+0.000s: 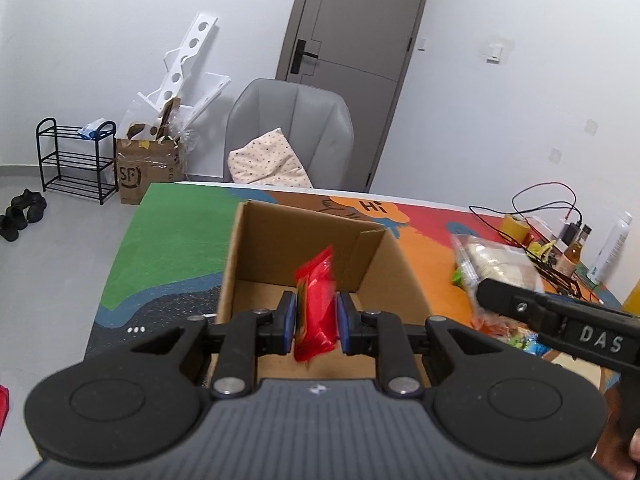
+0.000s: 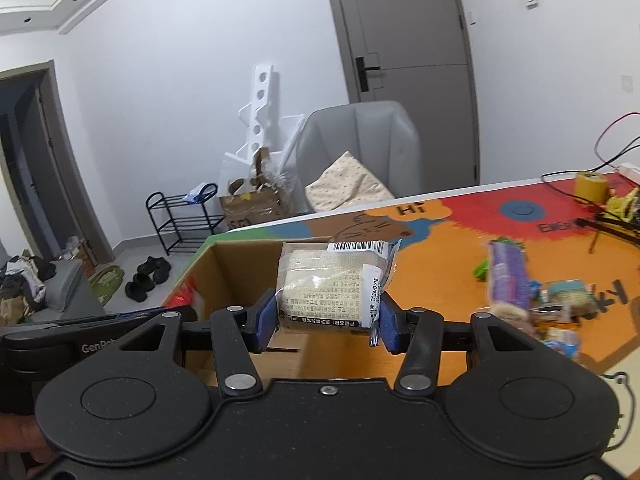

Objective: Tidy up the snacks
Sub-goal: 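Carry the red bar and white bread pack into the cardboard box and release, then withdraw both open grippers from the box back toward the snack pile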

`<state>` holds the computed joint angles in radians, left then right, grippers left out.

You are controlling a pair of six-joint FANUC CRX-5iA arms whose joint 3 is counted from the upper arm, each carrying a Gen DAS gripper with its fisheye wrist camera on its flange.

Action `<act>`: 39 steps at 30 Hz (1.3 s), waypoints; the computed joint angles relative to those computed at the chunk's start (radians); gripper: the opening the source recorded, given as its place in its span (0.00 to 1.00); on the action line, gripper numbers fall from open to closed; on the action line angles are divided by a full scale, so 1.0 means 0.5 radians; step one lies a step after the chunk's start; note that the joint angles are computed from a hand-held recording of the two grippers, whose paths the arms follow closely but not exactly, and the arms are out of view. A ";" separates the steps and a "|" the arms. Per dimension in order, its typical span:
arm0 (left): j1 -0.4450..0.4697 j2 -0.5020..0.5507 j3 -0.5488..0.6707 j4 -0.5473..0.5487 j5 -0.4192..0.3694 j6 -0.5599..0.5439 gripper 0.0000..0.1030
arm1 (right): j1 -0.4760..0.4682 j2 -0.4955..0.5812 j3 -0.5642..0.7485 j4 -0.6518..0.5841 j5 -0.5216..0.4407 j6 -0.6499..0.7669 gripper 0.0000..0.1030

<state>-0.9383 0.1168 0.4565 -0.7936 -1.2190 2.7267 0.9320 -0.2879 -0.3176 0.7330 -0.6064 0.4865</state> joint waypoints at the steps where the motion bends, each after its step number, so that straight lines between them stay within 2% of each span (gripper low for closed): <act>1: 0.004 -0.008 -0.010 -0.001 0.002 0.014 0.20 | 0.004 0.020 0.018 -0.017 0.005 0.017 0.47; 8: -0.029 -0.028 0.009 -0.075 -0.111 0.054 0.27 | 0.008 0.085 0.097 -0.136 0.091 0.108 0.48; 10: -0.027 -0.042 0.000 -0.075 -0.139 0.073 0.33 | 0.010 0.099 0.149 -0.247 0.085 0.228 0.53; 11: -0.023 -0.046 -0.003 -0.074 -0.153 0.076 0.38 | 0.013 0.103 0.169 -0.286 0.074 0.270 0.59; 14: -0.045 -0.043 0.007 -0.112 -0.217 0.096 0.54 | 0.017 0.064 0.093 -0.095 0.097 0.139 0.79; 18: -0.090 -0.052 -0.011 -0.183 -0.200 0.097 0.76 | 0.010 0.027 0.093 -0.134 0.017 0.126 0.80; 21: -0.119 -0.031 0.015 -0.214 -0.209 0.069 0.83 | 0.002 -0.004 0.093 -0.195 -0.043 0.143 0.83; 25: -0.113 -0.005 0.047 -0.163 -0.183 0.040 0.87 | -0.028 -0.054 0.083 -0.295 -0.098 0.190 0.87; 27: -0.121 0.017 0.074 -0.152 -0.184 0.022 0.91 | -0.048 -0.080 0.075 -0.343 -0.117 0.207 0.92; 32: -0.136 0.072 0.149 -0.098 -0.178 -0.012 0.93 | -0.085 -0.181 0.028 -0.416 -0.172 0.277 1.00; 39: -0.175 0.141 0.242 -0.061 -0.103 -0.062 0.97 | -0.163 -0.302 0.022 -0.558 -0.263 0.350 1.00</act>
<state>-1.0258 0.1875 0.5773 -0.8242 -1.2705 2.6955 0.8507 -0.4391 -0.3064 0.4539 -0.7380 0.6613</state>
